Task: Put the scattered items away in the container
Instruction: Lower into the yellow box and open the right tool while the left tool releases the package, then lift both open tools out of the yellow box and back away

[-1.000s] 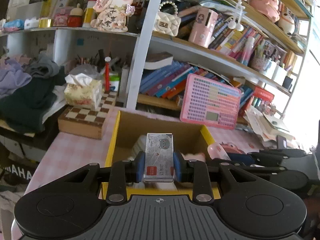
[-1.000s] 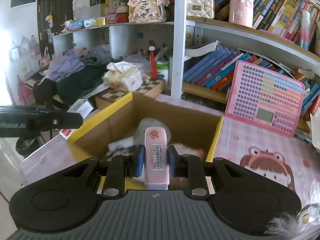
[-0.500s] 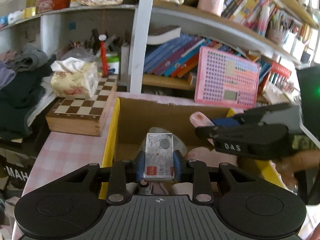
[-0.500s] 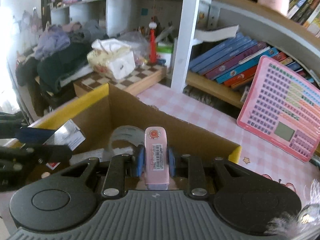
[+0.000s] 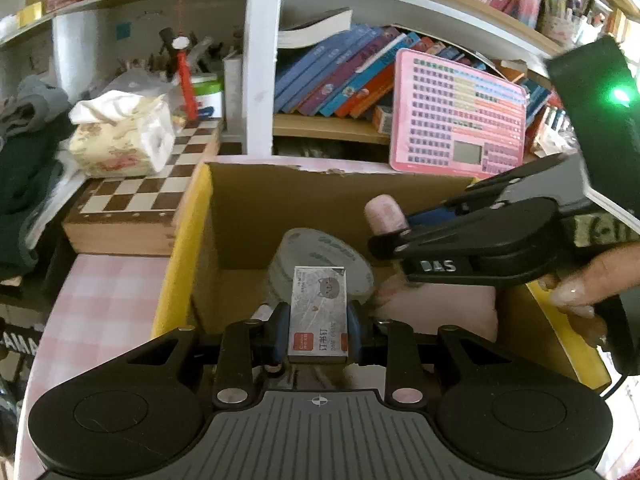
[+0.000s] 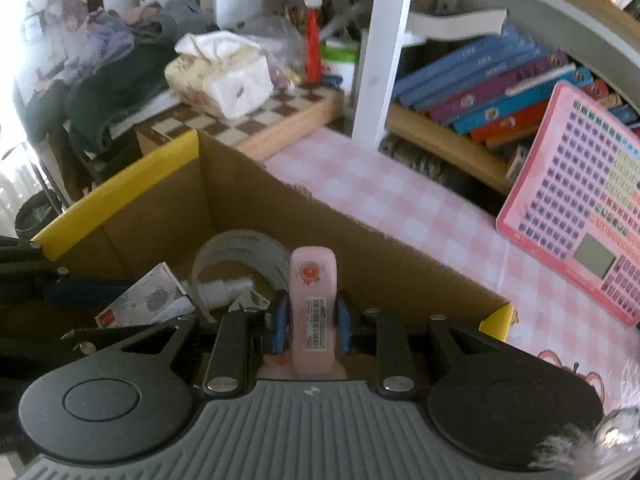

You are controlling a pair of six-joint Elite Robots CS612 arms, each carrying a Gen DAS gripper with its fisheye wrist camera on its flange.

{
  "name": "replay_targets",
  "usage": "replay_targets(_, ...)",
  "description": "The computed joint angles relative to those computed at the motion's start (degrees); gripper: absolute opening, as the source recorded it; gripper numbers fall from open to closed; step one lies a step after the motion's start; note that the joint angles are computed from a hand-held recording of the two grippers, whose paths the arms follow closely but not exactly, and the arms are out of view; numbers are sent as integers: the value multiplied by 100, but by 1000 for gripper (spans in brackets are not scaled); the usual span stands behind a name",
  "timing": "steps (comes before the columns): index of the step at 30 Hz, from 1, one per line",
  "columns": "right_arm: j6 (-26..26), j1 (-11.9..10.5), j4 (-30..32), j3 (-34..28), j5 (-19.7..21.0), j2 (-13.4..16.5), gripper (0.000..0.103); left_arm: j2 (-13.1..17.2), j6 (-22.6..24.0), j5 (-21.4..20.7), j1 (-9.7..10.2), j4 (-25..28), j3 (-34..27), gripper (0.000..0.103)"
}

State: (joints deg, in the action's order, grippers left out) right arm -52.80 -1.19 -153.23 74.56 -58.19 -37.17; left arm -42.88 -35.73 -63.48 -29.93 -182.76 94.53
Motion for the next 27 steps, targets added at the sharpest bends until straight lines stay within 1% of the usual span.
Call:
replay_targets(4, -57, 30, 85, -45, -110, 12, 23, 34, 127, -73, -2, 108, -81, 28)
replay_targets(9, -95, 45, 131, -72, -151, 23, 24, 68, 161, -215, 10, 226, -160, 28)
replay_targets(10, -79, 40, 93, -65, -122, 23, 27, 69, 139, -231, 11, 241, -164, 29)
replay_targets(11, -57, 28, 24, -48, -60, 22, 34, 66, 99, -223, 11, 270, -168, 31)
replay_targets(12, -21, 9, -67, -22, 33, 19, 50, 61, 67, -229, 15, 290, -169, 32)
replay_targets(13, 19, -15, -168, 8, 145, 15, 53, 56, 53, -248, 19, 263, -159, 37)
replay_targets(14, 43, -37, -246, 35, 245, 10, 53, 48, 43, -250, 19, 205, -141, 48)
replay_targets(16, 76, -63, -293, 75, 313, -15, 53, 28, 34, -159, -7, 63, -91, 66)
replay_targets(17, 111, -75, -332, 103, 333, -32, 53, 19, 67, -117, -21, -24, -66, 68)
replay_targets(21, 282, -143, -580, 287, 487, -139, 53, -53, 178, 42, -94, -208, 34, 69)
replay_targets(27, 618, -282, -1162, 728, 833, -405, 55, -245, 390, 403, -287, -619, 335, 76)
